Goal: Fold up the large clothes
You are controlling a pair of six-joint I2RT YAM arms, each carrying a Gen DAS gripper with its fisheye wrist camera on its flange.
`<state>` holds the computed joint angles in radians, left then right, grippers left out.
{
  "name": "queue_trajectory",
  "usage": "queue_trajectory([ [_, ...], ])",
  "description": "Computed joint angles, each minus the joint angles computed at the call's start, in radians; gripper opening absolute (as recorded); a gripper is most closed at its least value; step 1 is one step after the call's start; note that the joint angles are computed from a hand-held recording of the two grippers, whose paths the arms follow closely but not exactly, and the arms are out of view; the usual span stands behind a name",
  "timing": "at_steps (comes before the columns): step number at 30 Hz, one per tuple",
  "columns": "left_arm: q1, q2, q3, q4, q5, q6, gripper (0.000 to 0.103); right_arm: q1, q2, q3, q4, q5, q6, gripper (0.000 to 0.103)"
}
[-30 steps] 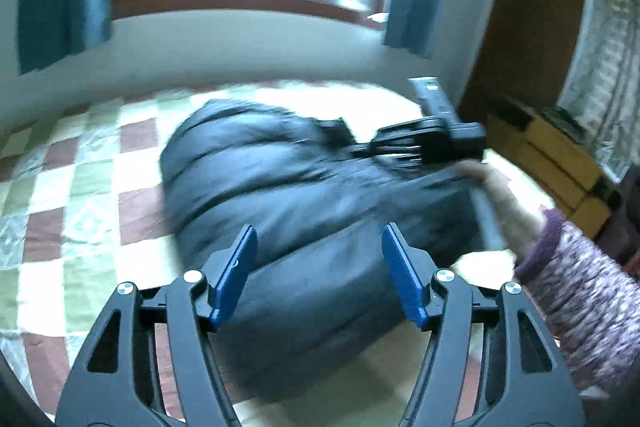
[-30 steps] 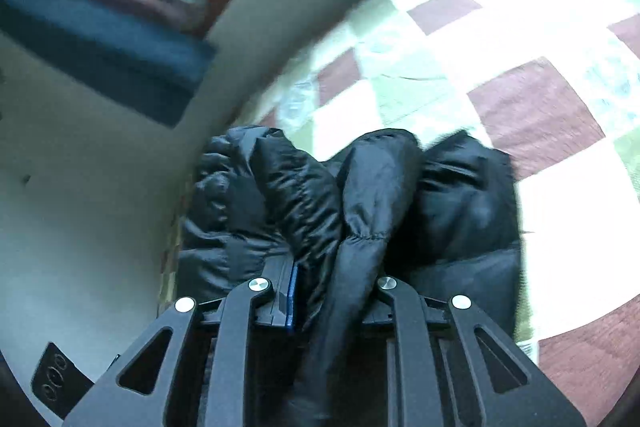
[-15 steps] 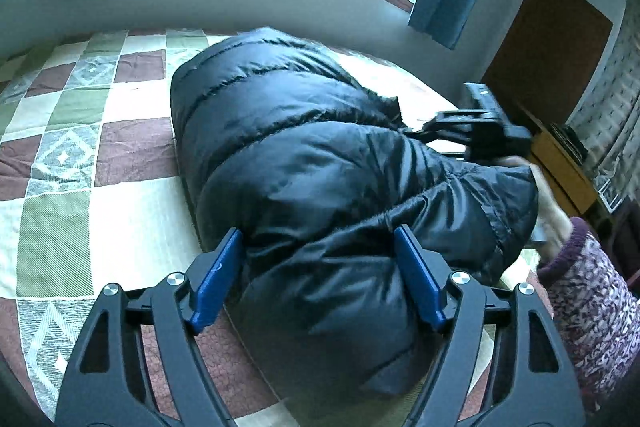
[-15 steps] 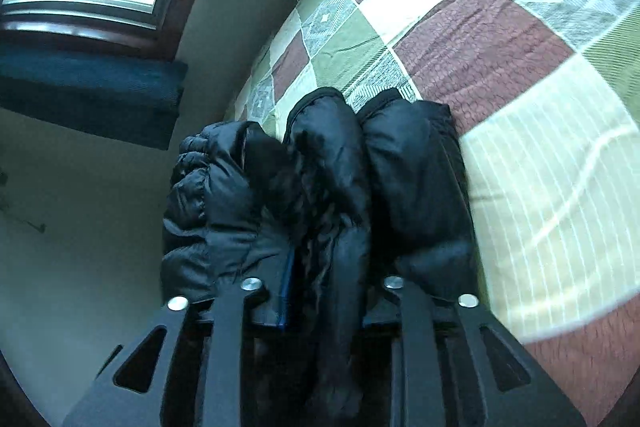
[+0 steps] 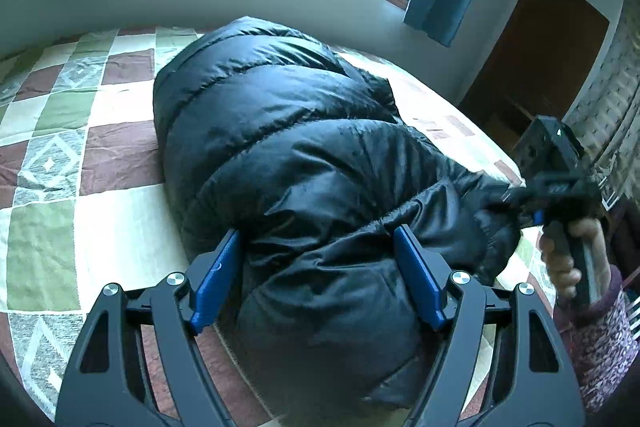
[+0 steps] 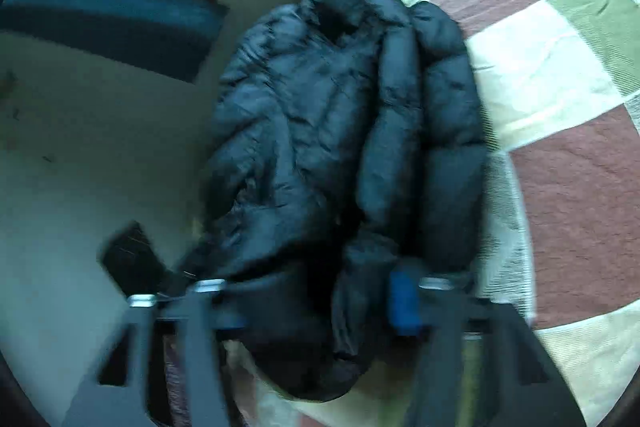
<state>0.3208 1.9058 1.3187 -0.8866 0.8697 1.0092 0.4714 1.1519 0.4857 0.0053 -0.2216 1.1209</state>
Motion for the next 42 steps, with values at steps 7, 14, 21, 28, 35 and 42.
queue_trajectory([
  [7,-0.047,0.018,-0.032,0.069,-0.045,-0.032,0.069,0.029,0.0,-0.253,0.309,0.045,0.093,0.019],
  [14,-0.05,-0.021,-0.104,0.155,-0.055,-0.017,0.069,0.013,-0.031,-0.292,0.341,0.025,0.086,0.02],
  [21,0.06,-0.016,0.029,-0.11,0.052,0.202,0.07,0.057,-0.167,-0.127,-0.021,0.103,0.028,0.042],
  [28,-0.009,0.122,0.251,-0.051,0.046,-0.081,0.071,-0.171,-0.095,0.02,-0.066,0.006,-0.116,0.052],
  [35,-0.134,0.227,0.363,0.072,-0.081,-0.311,0.071,-0.256,0.194,0.188,-0.005,-0.026,-0.189,0.052],
  [42,-0.21,0.274,0.382,0.111,-0.198,-0.333,0.071,-0.305,0.405,0.208,0.029,-0.094,-0.167,0.033],
])
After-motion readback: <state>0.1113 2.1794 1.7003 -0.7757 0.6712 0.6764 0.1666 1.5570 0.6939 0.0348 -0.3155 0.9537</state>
